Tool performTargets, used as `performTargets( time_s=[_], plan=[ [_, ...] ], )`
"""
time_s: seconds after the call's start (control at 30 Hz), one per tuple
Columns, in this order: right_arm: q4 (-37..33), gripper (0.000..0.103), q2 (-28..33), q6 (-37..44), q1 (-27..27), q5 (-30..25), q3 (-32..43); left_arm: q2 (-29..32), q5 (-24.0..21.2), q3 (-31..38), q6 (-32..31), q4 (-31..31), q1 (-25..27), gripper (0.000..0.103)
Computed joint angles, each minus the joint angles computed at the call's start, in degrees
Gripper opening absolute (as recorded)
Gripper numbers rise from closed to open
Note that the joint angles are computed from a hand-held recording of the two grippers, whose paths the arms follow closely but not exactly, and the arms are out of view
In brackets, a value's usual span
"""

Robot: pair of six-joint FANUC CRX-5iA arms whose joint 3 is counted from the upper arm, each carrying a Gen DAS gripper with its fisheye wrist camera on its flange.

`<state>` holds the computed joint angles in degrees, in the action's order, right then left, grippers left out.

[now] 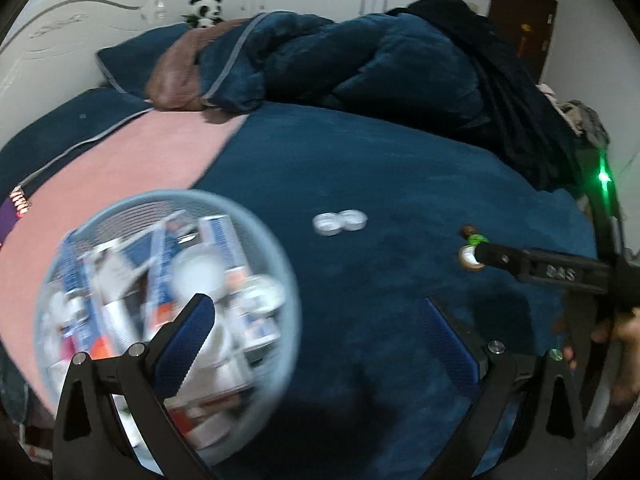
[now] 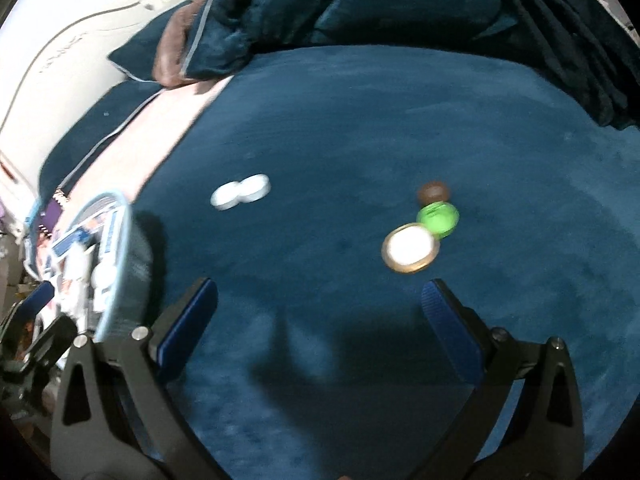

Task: Organize objects
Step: 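Move both open grippers back toward the remaining caps on the bed, then grasp the brown cap with the right gripper while the left grasps a white cap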

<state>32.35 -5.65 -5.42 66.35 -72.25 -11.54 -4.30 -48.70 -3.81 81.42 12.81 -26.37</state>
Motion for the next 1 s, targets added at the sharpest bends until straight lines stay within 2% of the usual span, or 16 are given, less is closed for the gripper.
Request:
performTargets(
  time_s=[0.2, 0.3, 0.5, 0.57, 0.63, 0.77, 0.83, 0.87, 1.0],
  plan=[
    [-3.4, 0.103, -1.9, 6.9, -5.3, -1.1, 0.7, 6.2, 1.3, 5.2, -1.5, 2.3, -3.8, 0.102],
    [-5.5, 0.102, -3.0, 8.5, -8.4, 1.0, -0.3, 12.1, -1.2, 10.6, 1.8, 1.7, -5.1, 0.102],
    [-10.7, 0.099, -2.0, 9.2, -14.9, 4.8, -0.8, 19.6, -3.8, 17.7, 8.1, -1.2, -6.8, 0.100],
    [-13.4, 0.091, -0.2, 11.9, -16.9, 4.7, 0.5, 21.9, -4.2, 19.7, 9.3, -1.8, -7.2, 0.097],
    [-14.6, 0.085, 1.4, 14.0, -17.7, 4.5, 1.6, 23.6, -4.9, 21.4, 9.8, -2.5, -7.3, 0.090],
    [-17.8, 0.074, 5.6, 19.6, -19.3, 2.1, 4.7, 26.5, -6.0, 24.1, 11.4, -4.1, -7.5, 0.087],
    [-16.1, 0.039, 7.6, 21.2, -18.5, -1.1, 5.8, 27.6, -6.4, 25.0, 11.9, -4.9, -7.6, 0.083],
    [-14.6, 0.031, 7.6, 21.1, -18.0, -1.4, 5.4, 27.9, -6.4, 25.3, 12.1, -5.1, -7.6, 0.083],
    [-13.1, 0.031, 4.8, 17.5, -17.8, 1.2, 3.2, 28.1, -3.7, 24.1, 13.2, -4.4, -7.1, 0.079]
  ],
)
